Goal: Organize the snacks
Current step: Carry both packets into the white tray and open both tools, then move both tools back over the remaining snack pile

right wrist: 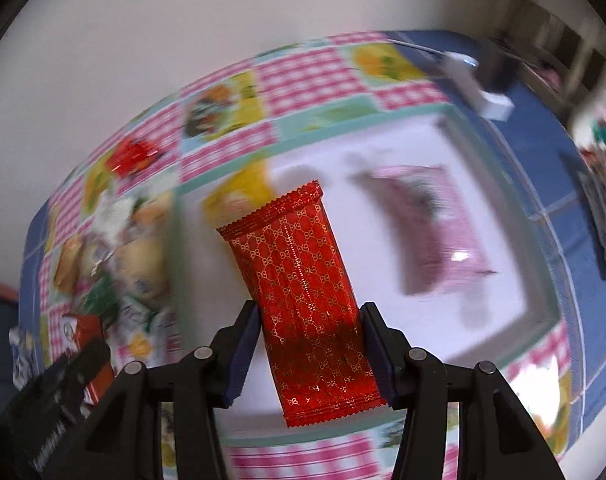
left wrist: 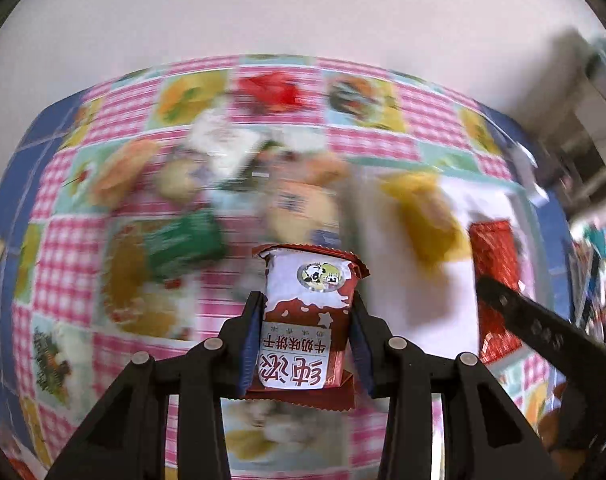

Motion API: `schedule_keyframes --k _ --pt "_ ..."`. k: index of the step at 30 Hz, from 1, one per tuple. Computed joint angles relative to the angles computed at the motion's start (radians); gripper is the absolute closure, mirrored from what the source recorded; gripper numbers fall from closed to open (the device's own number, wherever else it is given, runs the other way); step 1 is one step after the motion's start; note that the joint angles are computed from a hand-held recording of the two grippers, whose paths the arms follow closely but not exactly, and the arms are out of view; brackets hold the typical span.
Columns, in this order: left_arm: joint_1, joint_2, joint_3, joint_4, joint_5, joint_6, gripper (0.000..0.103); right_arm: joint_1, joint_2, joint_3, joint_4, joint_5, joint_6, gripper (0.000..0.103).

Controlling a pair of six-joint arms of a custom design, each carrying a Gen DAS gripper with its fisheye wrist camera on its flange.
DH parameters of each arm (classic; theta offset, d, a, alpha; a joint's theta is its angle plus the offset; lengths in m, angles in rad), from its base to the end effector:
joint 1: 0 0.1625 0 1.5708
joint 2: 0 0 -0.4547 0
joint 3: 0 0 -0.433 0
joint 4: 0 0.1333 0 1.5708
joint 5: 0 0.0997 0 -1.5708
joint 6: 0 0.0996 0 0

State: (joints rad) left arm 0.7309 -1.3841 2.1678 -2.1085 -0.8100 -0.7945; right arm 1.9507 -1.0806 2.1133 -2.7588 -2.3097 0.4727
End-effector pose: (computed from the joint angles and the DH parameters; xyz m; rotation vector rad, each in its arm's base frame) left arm -0.2153 -0.4643 0.2094 0.1734 2.4008 -0.4977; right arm 0.2639 -0.4824 0.1345 -0.1889 -2.4644 0.5706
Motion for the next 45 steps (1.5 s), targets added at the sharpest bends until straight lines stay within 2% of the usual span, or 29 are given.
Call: schedule_keyframes --k 5,10,19,22,25,28,31,34,35,39,43,45 --pt "-0.036 0.105 -0.021 -0.067 -0.061 0.084 0.061 -0.050 -0.071 0.049 -0.009 0.002 0.022 0.049" --pt "-0.046 0.180 -0.036 -0.100 -0.096 0.119 0.061 -0.075 -0.097 0.069 -0.019 0.015 0.021 0.049" --pt "-0.030 0.210 -0.041 -0.118 -0.094 0.115 0.060 -0.074 -0.090 0.070 -0.030 0.041 0.001 0.048" --pt "-0.032 0.203 -0.039 -0.129 -0.087 0.126 0.041 -0.062 -0.087 0.066 -0.042 0.035 -0.012 0.048" --pt "-0.040 0.193 -0.038 -0.115 -0.065 0.111 0.041 -0.056 -0.092 0.065 -0.047 0.032 -0.017 0.048" --pt "-0.038 0.175 -0.038 -0.098 -0.050 0.082 0.041 -0.051 -0.093 0.061 -0.046 0.029 -0.024 0.048" --pt "-0.029 0.153 -0.042 -0.042 -0.014 0.018 0.025 -0.050 -0.088 0.057 -0.040 0.033 -0.031 0.048" --pt "-0.016 0.128 -0.041 0.019 0.042 -0.059 0.022 -0.047 -0.068 0.046 -0.027 0.030 -0.041 0.042" --pt "-0.009 0.118 -0.043 0.044 0.060 -0.090 0.017 -0.044 -0.057 0.041 -0.025 0.030 -0.050 0.038" --pt "0.020 0.068 -0.035 0.107 0.115 -0.183 0.013 -0.026 -0.013 0.022 -0.042 0.029 -0.090 0.022" --pt "0.050 0.014 -0.026 0.156 0.146 -0.250 0.011 -0.007 0.024 0.002 -0.048 0.040 -0.112 0.020" --pt "0.063 -0.017 -0.018 0.172 0.158 -0.282 0.007 0.003 0.040 -0.006 -0.054 0.041 -0.118 0.018"
